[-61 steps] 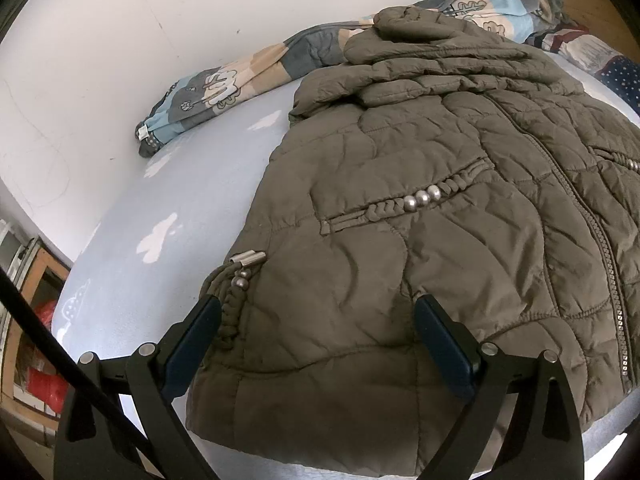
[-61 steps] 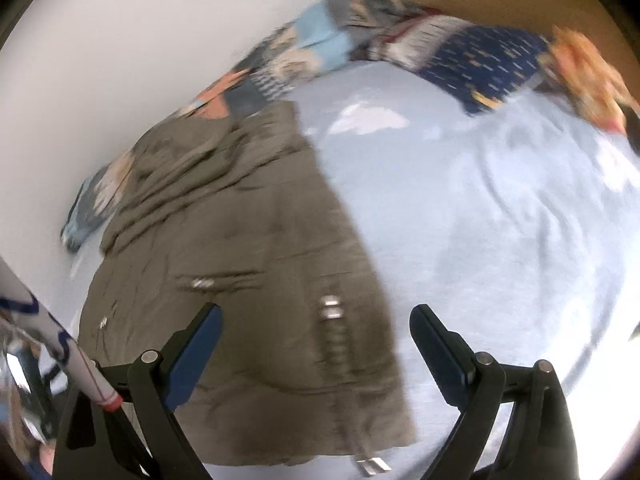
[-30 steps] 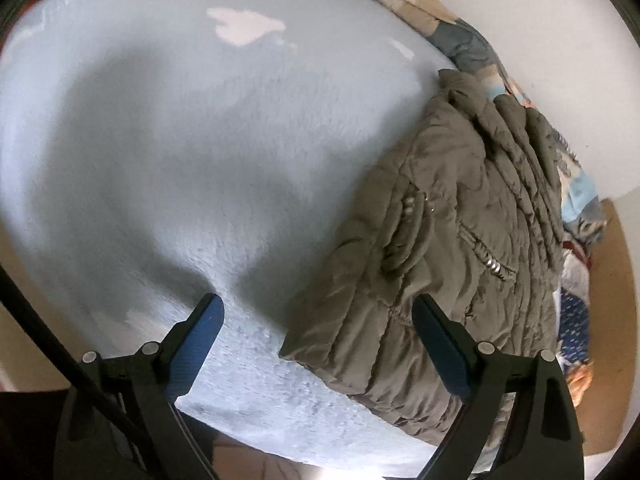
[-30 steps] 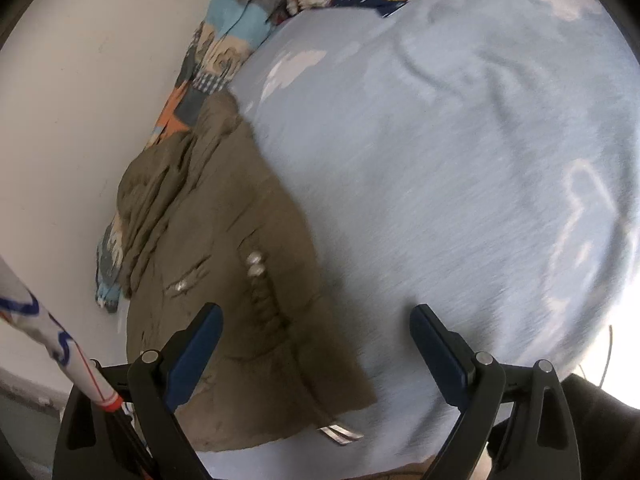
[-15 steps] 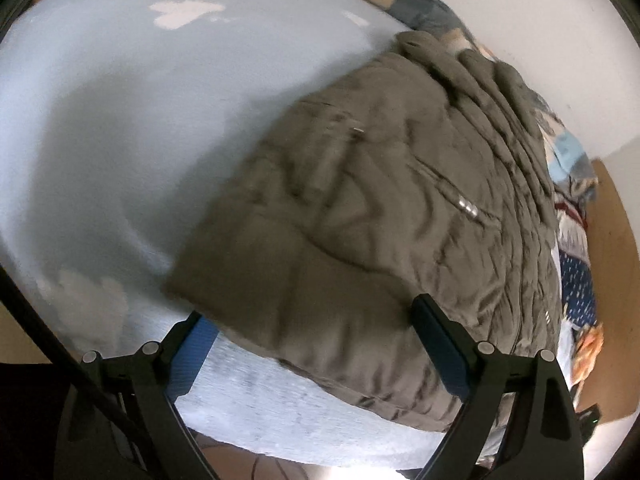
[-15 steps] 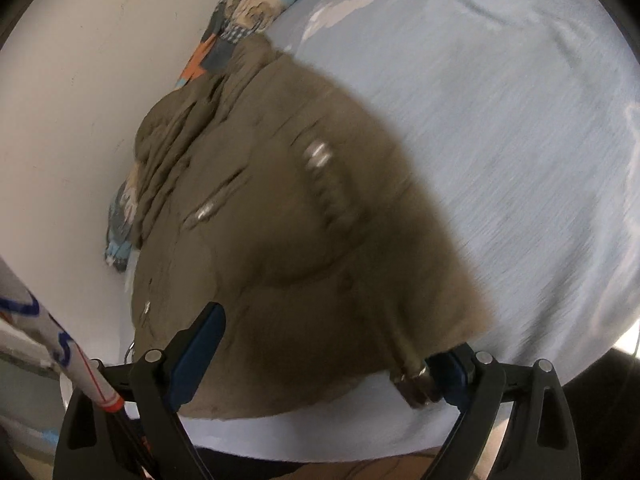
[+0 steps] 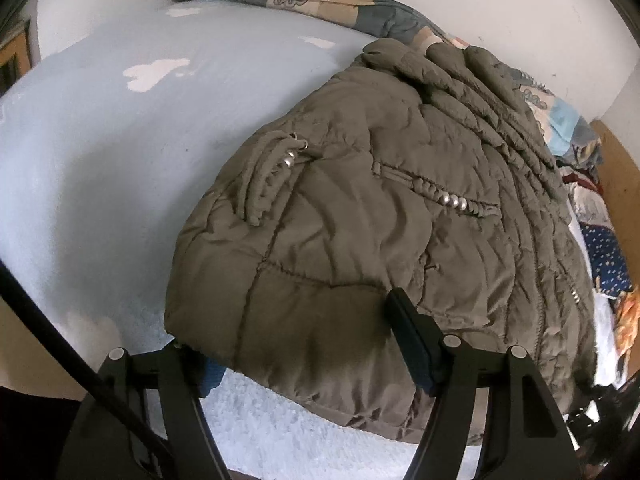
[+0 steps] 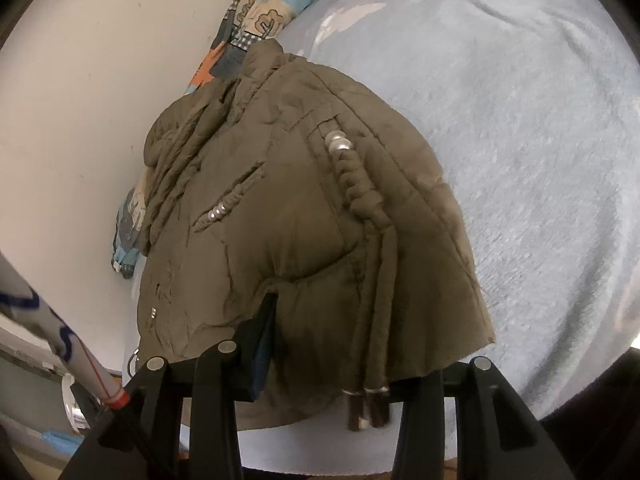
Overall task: Fold large clothes
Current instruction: 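Grasp the hem of the folded olive jacket with both grippers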
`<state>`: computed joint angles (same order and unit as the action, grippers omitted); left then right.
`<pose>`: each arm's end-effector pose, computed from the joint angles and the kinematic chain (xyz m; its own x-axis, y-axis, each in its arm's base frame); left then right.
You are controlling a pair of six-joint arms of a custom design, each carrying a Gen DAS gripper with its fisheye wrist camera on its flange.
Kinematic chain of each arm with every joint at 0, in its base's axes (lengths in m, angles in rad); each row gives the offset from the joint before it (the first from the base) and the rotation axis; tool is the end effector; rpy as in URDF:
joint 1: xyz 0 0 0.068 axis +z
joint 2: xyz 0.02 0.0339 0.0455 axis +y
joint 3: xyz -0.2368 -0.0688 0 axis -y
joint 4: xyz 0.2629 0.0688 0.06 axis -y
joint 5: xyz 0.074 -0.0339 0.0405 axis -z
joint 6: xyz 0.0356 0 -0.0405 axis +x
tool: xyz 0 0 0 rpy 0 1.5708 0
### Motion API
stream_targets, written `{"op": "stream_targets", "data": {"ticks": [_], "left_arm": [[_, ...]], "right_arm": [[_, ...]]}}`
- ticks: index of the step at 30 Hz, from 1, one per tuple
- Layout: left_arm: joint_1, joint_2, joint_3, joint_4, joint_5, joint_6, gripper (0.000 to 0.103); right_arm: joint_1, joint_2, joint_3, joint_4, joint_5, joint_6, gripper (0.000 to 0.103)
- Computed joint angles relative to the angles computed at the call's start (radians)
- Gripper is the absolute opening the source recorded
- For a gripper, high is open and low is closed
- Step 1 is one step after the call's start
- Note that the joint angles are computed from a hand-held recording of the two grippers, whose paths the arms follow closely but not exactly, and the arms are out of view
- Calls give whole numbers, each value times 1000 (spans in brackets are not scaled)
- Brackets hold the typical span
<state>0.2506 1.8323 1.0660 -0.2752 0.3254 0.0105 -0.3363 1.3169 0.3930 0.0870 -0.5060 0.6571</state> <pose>0.3580 0.0799 0.1102 -0.8370 -0.2040 -0.5078 -0.0698 0.9602 -0.2706 0.2297 -0.0620 0.0910 -0.5659 0.7638 -0.3105 0.4141 0.5889 0.6941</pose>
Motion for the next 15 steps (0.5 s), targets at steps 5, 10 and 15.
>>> {"op": "stream_targets", "data": {"ticks": [5,10,15], "left_arm": [[-14,-11,-29,39,-39,23,72],[-45,-21,-74,109,-93,36,77],[-65,-29,-115,170,-138,45,82]], "right_arm": [[-2,17,4,2,-9,-4,50],[-1,-80,-2,-46,-10,-71,34],[-3,47,10,16,-15,-52,35]]}}
